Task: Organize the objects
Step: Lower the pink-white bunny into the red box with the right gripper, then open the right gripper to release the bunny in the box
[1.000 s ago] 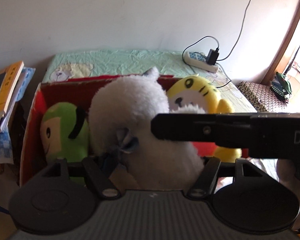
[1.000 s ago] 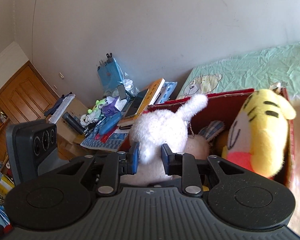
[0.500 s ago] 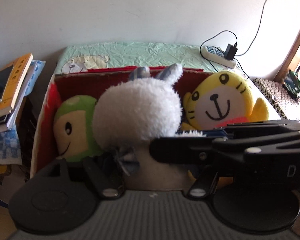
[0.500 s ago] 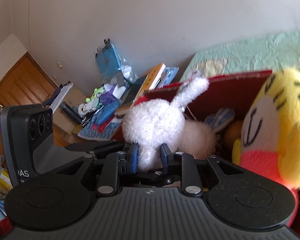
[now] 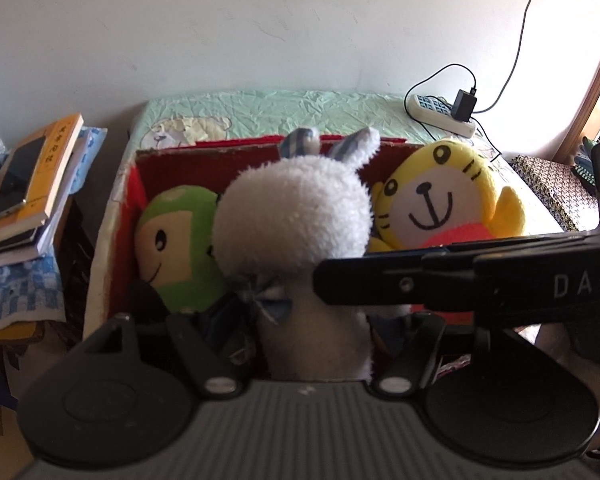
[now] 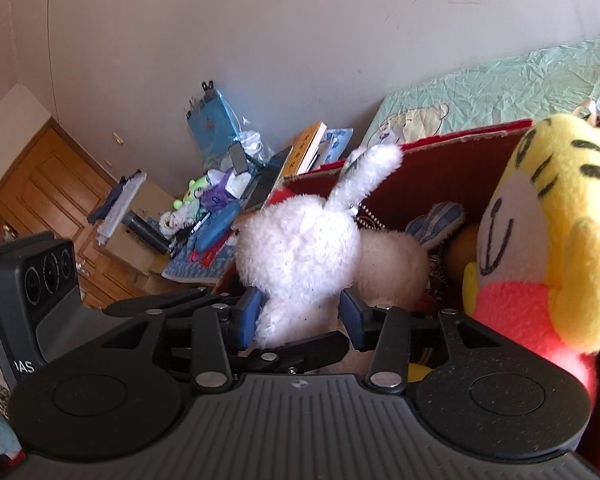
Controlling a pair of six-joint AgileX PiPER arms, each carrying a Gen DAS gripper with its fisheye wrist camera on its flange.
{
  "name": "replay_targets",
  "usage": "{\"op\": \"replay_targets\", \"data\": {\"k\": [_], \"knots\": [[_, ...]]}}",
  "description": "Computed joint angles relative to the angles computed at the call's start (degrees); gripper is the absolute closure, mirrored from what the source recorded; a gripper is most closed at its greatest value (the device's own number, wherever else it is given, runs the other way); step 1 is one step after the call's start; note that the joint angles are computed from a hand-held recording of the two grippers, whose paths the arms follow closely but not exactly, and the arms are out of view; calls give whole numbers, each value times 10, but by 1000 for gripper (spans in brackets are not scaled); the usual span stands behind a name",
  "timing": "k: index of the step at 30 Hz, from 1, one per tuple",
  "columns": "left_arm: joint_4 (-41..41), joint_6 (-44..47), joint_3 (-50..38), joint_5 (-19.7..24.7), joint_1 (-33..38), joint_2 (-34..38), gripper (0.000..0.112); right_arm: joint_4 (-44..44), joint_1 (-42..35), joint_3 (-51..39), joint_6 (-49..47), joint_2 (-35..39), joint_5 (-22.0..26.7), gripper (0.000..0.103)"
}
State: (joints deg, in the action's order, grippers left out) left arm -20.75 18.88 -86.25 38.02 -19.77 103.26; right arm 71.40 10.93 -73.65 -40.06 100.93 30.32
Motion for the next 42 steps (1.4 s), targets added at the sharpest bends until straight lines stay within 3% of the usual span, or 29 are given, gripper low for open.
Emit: {"op": "replay_targets", "data": {"k": [8, 15, 25, 33, 42], "knots": [[52, -60, 13, -14, -8, -22, 40, 82, -19, 44, -52, -30, -7, 57], [108, -124, 27, -23, -27, -48, 36, 57, -7, 62, -35, -54, -35, 60], [215, -242, 33, 1, -60, -69, 36, 21, 24, 115, -3, -102, -120, 60], [257, -287, 48, 12, -83, -87, 32, 19, 45, 151, -3, -130, -166, 60], [291, -318, 71, 14, -108, -111, 30, 63, 46, 180, -35, -150, -147, 62]]}}
